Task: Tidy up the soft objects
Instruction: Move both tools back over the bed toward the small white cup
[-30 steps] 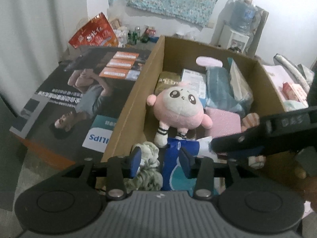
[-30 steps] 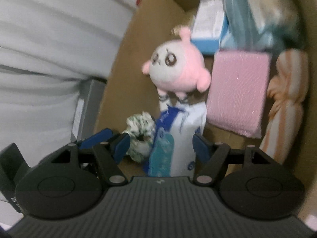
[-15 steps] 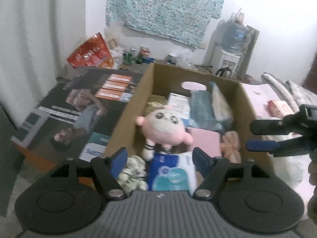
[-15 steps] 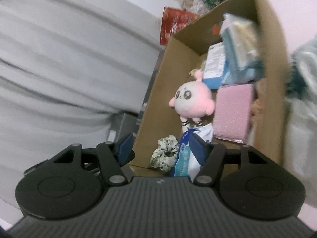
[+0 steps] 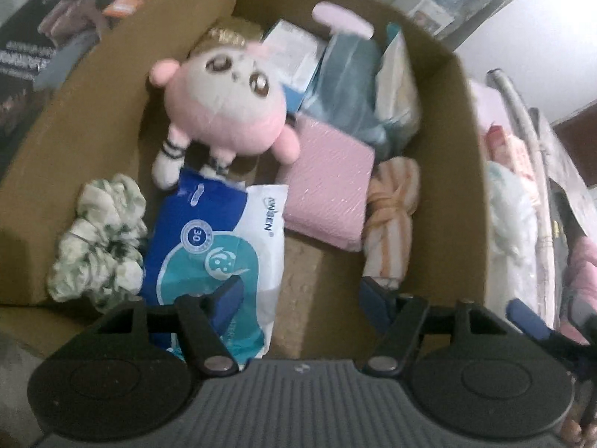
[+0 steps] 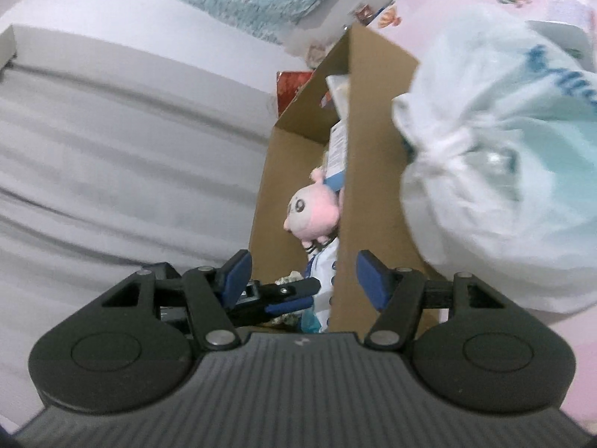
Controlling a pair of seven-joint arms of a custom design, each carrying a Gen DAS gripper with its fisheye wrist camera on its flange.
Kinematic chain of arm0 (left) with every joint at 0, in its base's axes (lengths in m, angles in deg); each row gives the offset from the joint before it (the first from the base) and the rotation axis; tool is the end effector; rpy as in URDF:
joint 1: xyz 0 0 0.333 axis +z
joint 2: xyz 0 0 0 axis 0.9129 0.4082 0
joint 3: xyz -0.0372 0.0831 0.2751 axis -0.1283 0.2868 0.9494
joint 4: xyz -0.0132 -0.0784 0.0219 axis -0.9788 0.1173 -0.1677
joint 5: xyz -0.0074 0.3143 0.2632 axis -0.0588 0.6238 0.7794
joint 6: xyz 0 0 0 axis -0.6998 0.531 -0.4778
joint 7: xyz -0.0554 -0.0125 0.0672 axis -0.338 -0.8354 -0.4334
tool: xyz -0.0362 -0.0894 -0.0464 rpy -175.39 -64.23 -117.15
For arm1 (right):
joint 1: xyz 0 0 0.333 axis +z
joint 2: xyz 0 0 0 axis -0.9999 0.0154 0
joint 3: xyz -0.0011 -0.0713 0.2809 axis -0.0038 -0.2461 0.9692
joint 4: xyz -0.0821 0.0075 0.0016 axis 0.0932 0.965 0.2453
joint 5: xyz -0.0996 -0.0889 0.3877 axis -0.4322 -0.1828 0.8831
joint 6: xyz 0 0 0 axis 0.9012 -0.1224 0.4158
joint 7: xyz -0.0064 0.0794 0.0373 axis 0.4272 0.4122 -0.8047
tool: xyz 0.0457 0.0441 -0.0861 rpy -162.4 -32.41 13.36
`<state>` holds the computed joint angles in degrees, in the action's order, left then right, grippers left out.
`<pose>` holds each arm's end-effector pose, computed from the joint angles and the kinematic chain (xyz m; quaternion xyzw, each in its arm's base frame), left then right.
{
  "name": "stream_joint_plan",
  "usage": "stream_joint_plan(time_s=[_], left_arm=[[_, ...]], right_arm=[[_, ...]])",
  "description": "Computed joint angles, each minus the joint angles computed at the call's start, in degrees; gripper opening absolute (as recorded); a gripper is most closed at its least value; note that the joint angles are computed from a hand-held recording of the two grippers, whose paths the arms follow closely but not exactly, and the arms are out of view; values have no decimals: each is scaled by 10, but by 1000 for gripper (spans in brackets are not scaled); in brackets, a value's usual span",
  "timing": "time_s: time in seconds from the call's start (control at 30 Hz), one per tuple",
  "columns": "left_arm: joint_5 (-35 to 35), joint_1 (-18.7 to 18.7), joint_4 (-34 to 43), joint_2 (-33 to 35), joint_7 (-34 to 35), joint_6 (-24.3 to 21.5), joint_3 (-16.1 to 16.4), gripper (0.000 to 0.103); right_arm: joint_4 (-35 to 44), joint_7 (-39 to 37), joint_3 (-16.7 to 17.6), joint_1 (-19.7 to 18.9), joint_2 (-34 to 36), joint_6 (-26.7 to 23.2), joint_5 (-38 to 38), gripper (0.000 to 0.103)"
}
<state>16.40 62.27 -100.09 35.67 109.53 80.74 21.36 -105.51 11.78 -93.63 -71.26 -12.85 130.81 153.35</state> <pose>0.6669 -0.1733 0.5633 0.6943 -0.6792 0.2297 0.0625 0.4834 0.0650 0.5795 -0.4359 0.7074 0.1544 0.5345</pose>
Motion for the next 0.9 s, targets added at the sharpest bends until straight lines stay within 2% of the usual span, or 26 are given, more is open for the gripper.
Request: stream_joint_plan(time_s=[0.2,0.43,0.7,0.9], left_arm=[[4,-5,-11,-1,-9,15,-1,80],[10,-8,-29,-17,-19,34,-1,79],[-2,-16,-103,-89,-14,117,0,84],[89,-43,-145,-134,-50,181,0,87]], right_arm=[[-38,-12,-11,-2,-29,29,29,63],[-77,-13,-15,-5,-58,55,51,63],[-134,-56,-29,8,-124,124,97,68],[-167,-70,-39,6,-161,167,88,75]])
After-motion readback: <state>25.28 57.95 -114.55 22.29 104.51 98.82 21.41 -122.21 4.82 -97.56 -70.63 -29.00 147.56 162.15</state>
